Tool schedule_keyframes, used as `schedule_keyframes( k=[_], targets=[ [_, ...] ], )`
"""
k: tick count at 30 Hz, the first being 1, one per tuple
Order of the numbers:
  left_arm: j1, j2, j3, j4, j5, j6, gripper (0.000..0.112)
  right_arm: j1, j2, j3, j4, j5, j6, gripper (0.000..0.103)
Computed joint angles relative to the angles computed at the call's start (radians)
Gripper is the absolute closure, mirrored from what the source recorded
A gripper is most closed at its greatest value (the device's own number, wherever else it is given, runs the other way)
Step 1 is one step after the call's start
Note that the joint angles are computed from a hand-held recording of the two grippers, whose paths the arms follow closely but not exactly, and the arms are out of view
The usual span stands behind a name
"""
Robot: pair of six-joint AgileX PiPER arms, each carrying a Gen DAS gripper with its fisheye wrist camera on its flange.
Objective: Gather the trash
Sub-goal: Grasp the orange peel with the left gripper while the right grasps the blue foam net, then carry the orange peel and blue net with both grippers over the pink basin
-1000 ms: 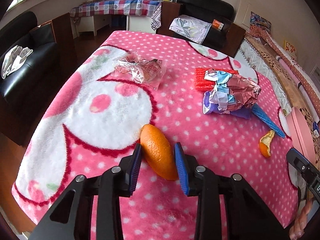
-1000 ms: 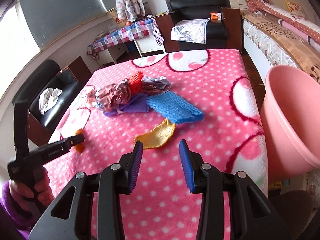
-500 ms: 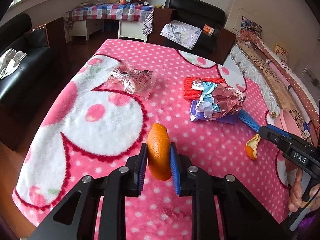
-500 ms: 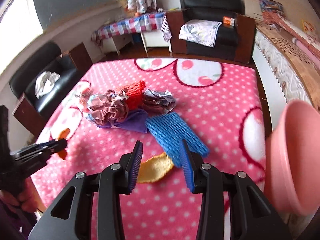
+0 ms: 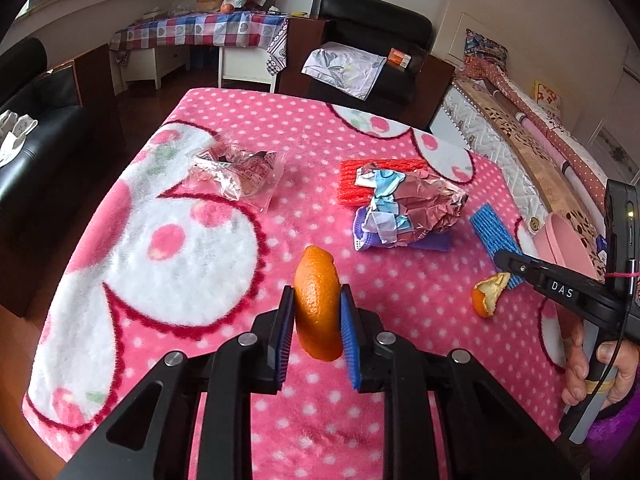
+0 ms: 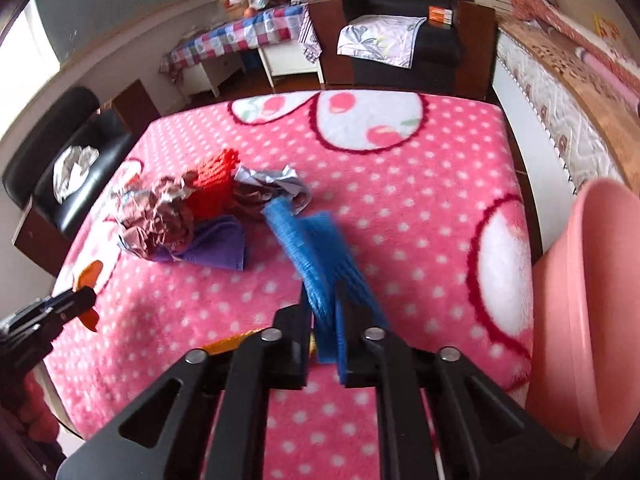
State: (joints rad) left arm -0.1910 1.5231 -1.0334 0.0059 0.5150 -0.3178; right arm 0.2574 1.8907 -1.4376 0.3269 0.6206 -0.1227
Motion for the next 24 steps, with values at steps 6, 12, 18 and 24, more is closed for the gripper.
schedule_keyframes(
  k=[6,12,18,24],
  targets=[
    [-0.034,-0.004,-0.014,-0.04,-0.009,0.052,0.091,-0.036,-0.07,0.075,0.133,-0.035,-0.093,0.096],
    [-0.09,-0.009,-0.033,-0.055,-0.011,0.092,0.091,-0.066,-0.141,0.145,0.234,-0.055,-0.159,0.096],
    [-0.142,0.011,-0.086,-0.065,-0.009,0.111,0.091,-0.111,-0.196,0.202,0.316,-0.069,-0.214,0.096],
    [-0.193,0.065,-0.176,-0.1,0.005,0.14,0.091,-0.149,-0.24,0.258,0.357,-0.095,-0.239,0.096]
  ],
)
